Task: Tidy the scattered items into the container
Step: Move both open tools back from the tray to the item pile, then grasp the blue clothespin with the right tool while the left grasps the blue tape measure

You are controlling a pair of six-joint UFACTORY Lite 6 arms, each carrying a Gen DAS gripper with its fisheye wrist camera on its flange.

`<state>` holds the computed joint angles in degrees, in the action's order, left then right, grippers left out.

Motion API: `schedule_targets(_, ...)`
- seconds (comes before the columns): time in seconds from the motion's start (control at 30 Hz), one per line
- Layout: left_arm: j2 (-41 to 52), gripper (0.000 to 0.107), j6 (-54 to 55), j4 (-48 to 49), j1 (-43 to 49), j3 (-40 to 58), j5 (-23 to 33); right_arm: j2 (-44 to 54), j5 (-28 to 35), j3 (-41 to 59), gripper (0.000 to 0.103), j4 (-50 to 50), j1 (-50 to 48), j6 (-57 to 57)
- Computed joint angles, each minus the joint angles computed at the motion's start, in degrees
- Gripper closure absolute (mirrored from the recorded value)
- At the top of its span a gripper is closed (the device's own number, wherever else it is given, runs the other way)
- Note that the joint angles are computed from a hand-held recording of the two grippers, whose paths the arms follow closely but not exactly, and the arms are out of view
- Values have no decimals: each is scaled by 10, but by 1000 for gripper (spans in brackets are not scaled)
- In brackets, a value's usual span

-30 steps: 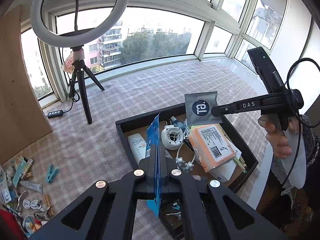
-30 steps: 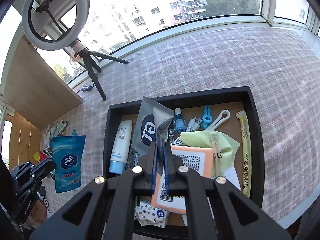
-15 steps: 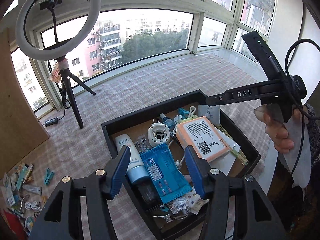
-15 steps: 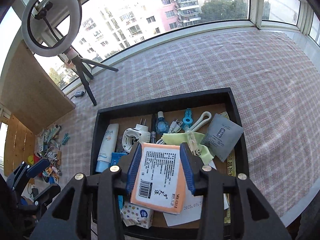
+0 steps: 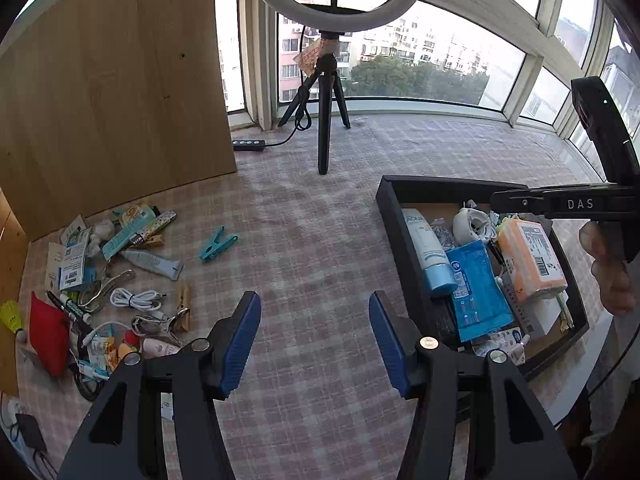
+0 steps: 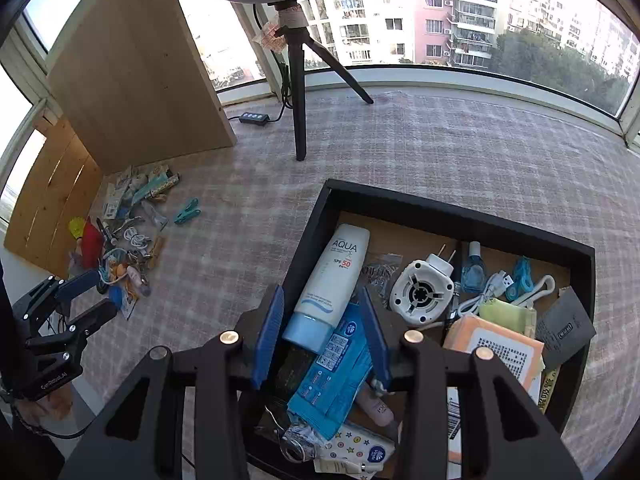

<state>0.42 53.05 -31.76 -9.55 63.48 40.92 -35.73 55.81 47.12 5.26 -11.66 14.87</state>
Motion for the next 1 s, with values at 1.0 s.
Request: schedule_targets(1.0,280,49,88,13,271,98,-71,858,-48,716,44,-55,256,23)
